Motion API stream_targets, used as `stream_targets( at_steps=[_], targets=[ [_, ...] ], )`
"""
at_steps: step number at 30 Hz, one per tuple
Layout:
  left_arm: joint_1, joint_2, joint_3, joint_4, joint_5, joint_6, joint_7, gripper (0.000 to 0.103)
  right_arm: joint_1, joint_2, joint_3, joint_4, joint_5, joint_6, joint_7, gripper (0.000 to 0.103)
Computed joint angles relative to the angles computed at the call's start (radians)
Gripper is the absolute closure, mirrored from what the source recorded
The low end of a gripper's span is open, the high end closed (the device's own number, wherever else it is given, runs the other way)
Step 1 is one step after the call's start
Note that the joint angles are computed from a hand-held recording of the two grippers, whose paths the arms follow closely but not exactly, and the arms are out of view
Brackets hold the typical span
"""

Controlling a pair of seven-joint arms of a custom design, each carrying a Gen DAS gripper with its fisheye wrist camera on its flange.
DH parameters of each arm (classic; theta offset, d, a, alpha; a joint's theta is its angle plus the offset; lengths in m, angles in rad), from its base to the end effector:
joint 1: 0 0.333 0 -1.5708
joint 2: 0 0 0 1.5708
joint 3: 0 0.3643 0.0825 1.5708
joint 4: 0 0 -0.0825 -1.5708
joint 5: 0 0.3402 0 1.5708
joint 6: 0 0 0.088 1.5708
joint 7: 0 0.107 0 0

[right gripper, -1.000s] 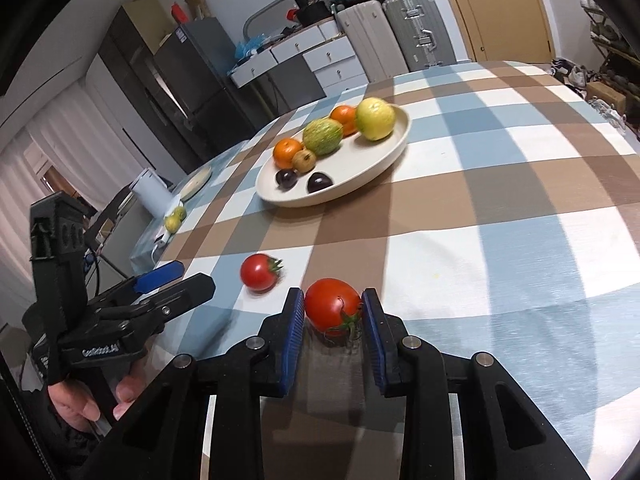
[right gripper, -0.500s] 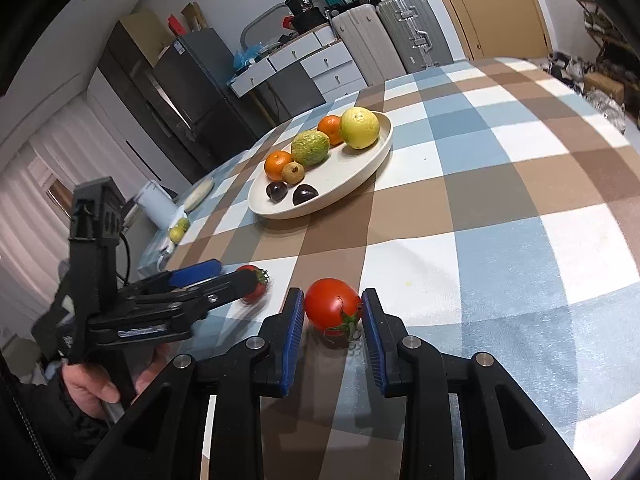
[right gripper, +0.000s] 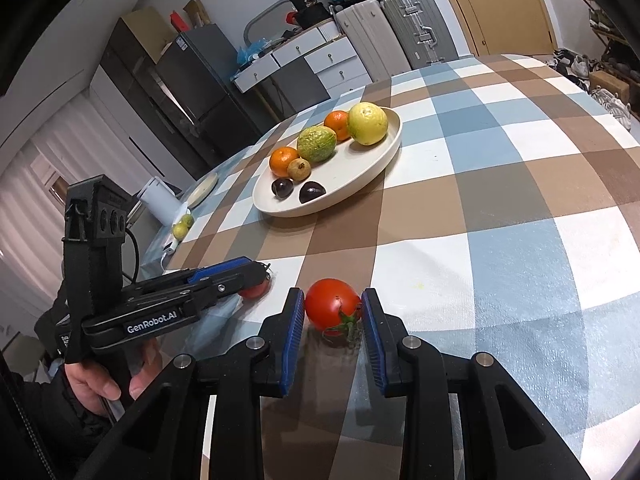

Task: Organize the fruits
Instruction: 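Grasp the other red tomato with the left gripper while the right gripper lifts its tomato, then carry both tomatoes over the cream plate and open both grippers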

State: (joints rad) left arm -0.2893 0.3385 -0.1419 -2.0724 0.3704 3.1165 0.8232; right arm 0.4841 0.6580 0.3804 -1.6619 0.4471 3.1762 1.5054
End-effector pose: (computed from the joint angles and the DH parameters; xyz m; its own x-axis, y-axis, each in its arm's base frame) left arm 0.5535 -0.2785 0.4260 -0.1172 -0.9536 0.2773 -0.8035 -0.0730 -0.5909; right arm 0.5495 0.4738 0.4039 0.4244 -0.7655 -0.4836 -0.7832 -0.0423 -0.6204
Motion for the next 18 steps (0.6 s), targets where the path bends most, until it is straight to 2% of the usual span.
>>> stream_targets(
  at_steps=[2, 3, 5, 6, 7, 11, 13, 16, 18],
  targets=[
    [0.000, -0.004, 0.004, -0.004, 0.003, 0.013, -0.003, 0.077, 0.006, 0.001, -0.008, 0.006, -0.004, -0.004, 0.002, 0.073],
    [0.018, -0.002, -0.015, -0.003, -0.003, 0.017, 0.011, 0.077, 0.008, 0.002, -0.011, 0.010, -0.005, -0.007, 0.003, 0.073],
    [0.020, 0.001, -0.017, 0.000, -0.005, 0.012, 0.017, 0.077, 0.006, 0.007, -0.007, 0.019, -0.009, -0.010, -0.002, 0.073],
    [0.042, 0.003, -0.042, -0.004, -0.019, 0.018, 0.030, 0.077, 0.013, 0.010, -0.016, 0.025, -0.012, -0.016, 0.000, 0.073],
    [0.045, 0.003, -0.044, -0.006, -0.023, 0.023, 0.033, 0.077, 0.026, 0.012, -0.033, 0.032, -0.014, -0.028, 0.007, 0.073],
    [0.036, 0.000, -0.030, -0.011, -0.030, 0.029, 0.033, 0.077, 0.037, 0.011, -0.045, 0.033, -0.021, -0.038, 0.002, 0.073],
    [0.032, -0.006, -0.021, -0.017, -0.030, 0.038, 0.029, 0.077, 0.010, 0.005, -0.004, 0.014, -0.022, -0.021, -0.030, 0.073],
    [0.015, -0.016, 0.004, -0.025, -0.024, 0.049, 0.017, 0.077, 0.007, -0.010, 0.002, -0.014, -0.028, -0.012, -0.052, 0.073],
    [0.004, -0.024, 0.018, -0.027, -0.019, 0.054, 0.008, 0.077, 0.049, -0.020, -0.053, -0.016, -0.034, -0.025, -0.032, 0.073]
  ],
)
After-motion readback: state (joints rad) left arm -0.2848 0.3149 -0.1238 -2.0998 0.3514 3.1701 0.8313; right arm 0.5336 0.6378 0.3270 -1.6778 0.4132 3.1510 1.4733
